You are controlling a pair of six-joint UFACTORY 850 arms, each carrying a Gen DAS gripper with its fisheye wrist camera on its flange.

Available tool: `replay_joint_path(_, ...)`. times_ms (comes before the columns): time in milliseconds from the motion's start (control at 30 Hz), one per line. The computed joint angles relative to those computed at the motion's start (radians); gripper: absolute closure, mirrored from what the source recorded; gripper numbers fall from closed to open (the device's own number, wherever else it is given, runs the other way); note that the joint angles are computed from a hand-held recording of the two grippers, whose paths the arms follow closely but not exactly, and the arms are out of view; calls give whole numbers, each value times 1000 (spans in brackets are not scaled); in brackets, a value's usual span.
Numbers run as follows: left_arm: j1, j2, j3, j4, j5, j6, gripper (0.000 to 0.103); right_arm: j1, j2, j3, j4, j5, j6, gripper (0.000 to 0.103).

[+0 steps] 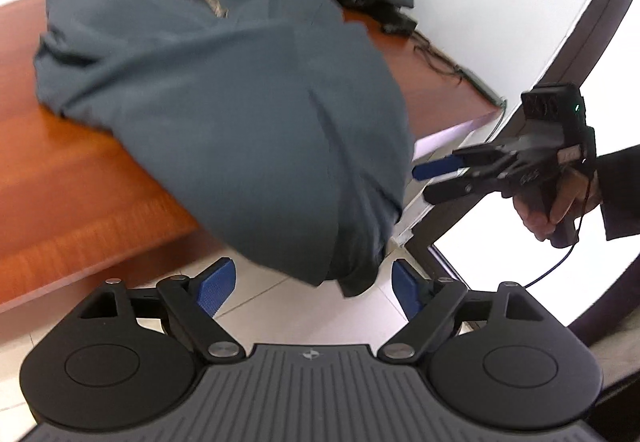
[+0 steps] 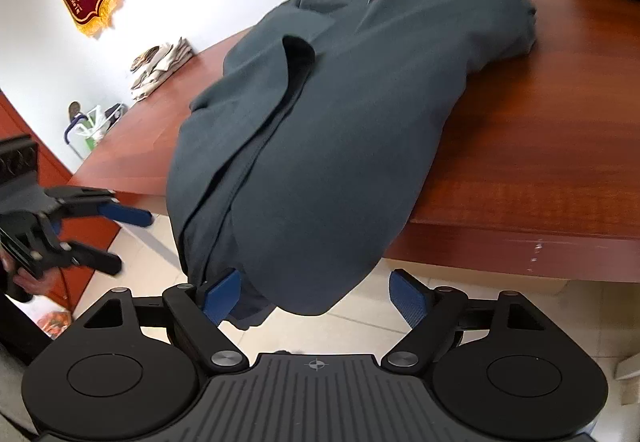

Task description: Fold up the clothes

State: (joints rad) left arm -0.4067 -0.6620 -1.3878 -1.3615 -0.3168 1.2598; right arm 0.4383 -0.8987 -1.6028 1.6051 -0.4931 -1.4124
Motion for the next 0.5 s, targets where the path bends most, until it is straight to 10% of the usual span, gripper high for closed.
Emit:
replay_joint_path(200, -9, -76, -24, -258, 26, 271, 15, -17, -69, -81, -63, -68, 69, 19)
replay_joint_path(500, -2, -120, -105, -213, -71, 285, 17, -44, -156, -191, -44, -272, 103, 27)
